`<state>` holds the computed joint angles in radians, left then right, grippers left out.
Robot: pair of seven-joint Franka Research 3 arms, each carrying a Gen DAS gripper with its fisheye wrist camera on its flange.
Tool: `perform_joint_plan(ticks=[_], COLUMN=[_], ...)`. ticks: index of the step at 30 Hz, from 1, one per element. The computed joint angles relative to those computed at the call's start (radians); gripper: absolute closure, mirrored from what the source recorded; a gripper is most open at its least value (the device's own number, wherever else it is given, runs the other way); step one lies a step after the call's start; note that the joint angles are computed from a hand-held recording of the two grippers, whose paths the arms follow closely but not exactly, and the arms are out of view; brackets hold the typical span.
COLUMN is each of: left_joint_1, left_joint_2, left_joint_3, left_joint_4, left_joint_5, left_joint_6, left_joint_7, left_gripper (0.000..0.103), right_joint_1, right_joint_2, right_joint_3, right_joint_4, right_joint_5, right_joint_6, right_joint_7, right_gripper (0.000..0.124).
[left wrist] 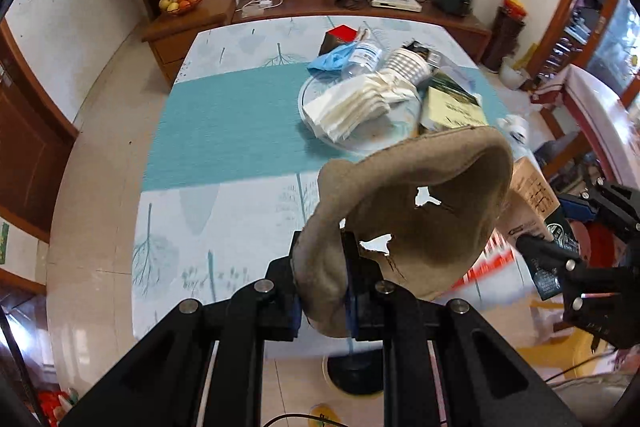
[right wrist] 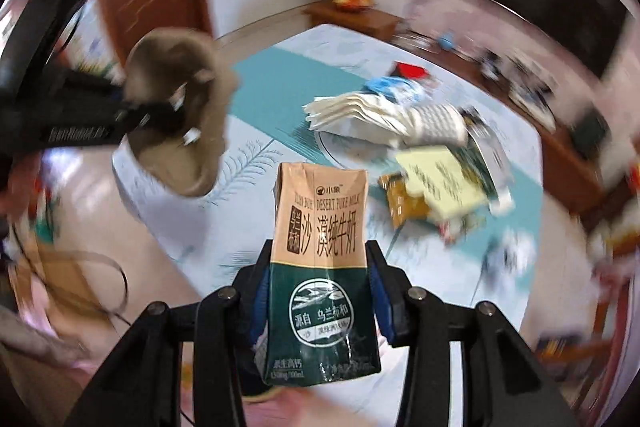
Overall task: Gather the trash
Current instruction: 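Carry both items over the trash bin and open both grippers to drop them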
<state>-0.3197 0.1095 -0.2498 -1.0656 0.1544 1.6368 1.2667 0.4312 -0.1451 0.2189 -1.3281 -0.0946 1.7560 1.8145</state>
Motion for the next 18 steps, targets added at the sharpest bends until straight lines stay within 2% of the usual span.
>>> perform_joint_plan(ticks=[5, 9, 13, 18], left_joint_1=[0.039, 0.04, 0.02, -0.017], left_joint_2=[-0.242, -0.376, -0.478, -0.558], left_joint_3=[0.018, 0.029, 0.035, 0.021], left_joint_4=[-0.278, -0.414, -0.524, -0.645], left_joint_5=[-0.084, -0.126, -0.169, -0.195], left_joint_6=[0.074, 0.075, 0.069, 0.045], left_joint_7=[0.082, 0.133, 0.178, 0.196], left_gripper=[0.089, 0.089, 0.089, 0.089], right_joint_1=[-0.008, -0.021, -0.027, -0.032], right_joint_2=[-0.128, -0.206, -0.263, -0.346], right_joint_3=[0.092, 0.149, 0.182, 0.193], right_joint_4=[-0.099, -0.165, -0.204, -0.298], right_joint_5=[-0.074, -0.074, -0.043, 0.042], right_joint_6=[-0.032, -0.078, -0.143, -0.162], right_joint_7=[0.414, 0.63, 0.741, 0.839], right_gripper=[0.081, 0.081, 0.081, 0.081])
